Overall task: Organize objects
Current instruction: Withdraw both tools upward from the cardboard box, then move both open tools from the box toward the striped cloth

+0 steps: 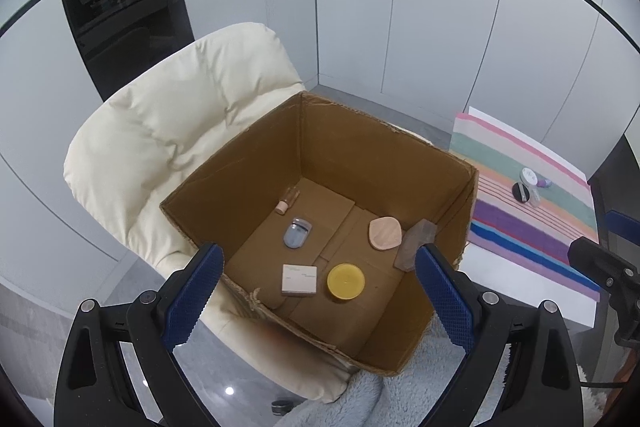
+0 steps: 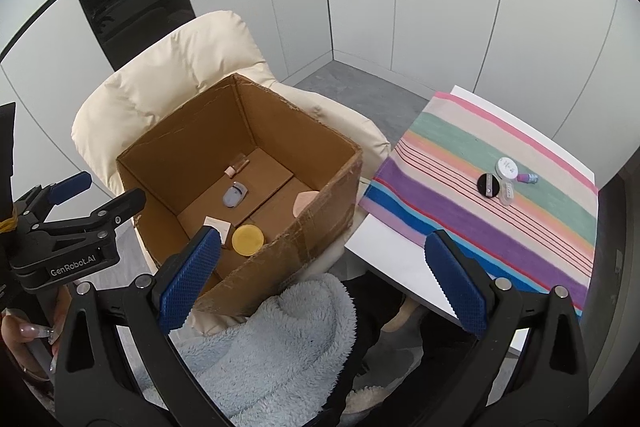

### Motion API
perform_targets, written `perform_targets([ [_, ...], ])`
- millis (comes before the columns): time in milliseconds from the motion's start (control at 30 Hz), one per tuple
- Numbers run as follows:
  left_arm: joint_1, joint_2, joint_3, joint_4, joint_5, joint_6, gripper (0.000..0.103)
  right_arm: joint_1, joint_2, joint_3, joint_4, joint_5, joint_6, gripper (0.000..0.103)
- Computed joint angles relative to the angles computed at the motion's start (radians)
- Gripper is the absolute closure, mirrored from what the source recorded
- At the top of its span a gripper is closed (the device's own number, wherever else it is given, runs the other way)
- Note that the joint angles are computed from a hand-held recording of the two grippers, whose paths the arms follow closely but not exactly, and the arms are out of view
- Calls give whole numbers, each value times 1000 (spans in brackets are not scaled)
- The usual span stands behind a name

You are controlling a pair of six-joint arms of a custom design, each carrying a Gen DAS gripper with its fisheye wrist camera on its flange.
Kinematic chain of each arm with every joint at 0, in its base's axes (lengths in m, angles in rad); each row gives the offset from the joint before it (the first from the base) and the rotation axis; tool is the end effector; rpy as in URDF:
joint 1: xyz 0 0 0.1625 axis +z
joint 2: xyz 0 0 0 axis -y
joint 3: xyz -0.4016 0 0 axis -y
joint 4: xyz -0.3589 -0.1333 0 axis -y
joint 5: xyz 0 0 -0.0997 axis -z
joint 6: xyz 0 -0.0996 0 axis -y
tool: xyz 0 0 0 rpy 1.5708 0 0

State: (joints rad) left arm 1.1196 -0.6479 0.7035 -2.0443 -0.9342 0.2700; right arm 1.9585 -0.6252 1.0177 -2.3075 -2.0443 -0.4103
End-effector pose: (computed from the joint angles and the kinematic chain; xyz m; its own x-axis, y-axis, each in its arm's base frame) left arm -0.1765 -0.8059 0.3522 -0.6925 0.3481 -0.6319 0.6052 0.7571 -0.2462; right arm 0.3766 -0.6898 0.2105 -0.6669 -0.5255 0.5282 -0.6782 0.7218 -0.1382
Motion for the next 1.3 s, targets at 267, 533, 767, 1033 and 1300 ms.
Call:
perform_targets([
  [267, -21, 12, 12, 9, -18, 9, 5, -14, -32, 29, -25, -19, 11, 0],
  [533, -56, 22, 50, -11, -47, 46, 5, -42, -73, 56, -59, -57, 44, 0],
  [767, -92, 27, 97, -24, -88, 74, 5, -78, -121, 86, -91, -87, 73, 0],
  [1033, -130, 40, 133, -6, -161, 89, 5, -124, -182, 129, -124, -121, 106, 0],
  [1300, -168, 66, 150, -28, -189, 131, 5, -169, -229, 158, -151, -168, 145, 0],
])
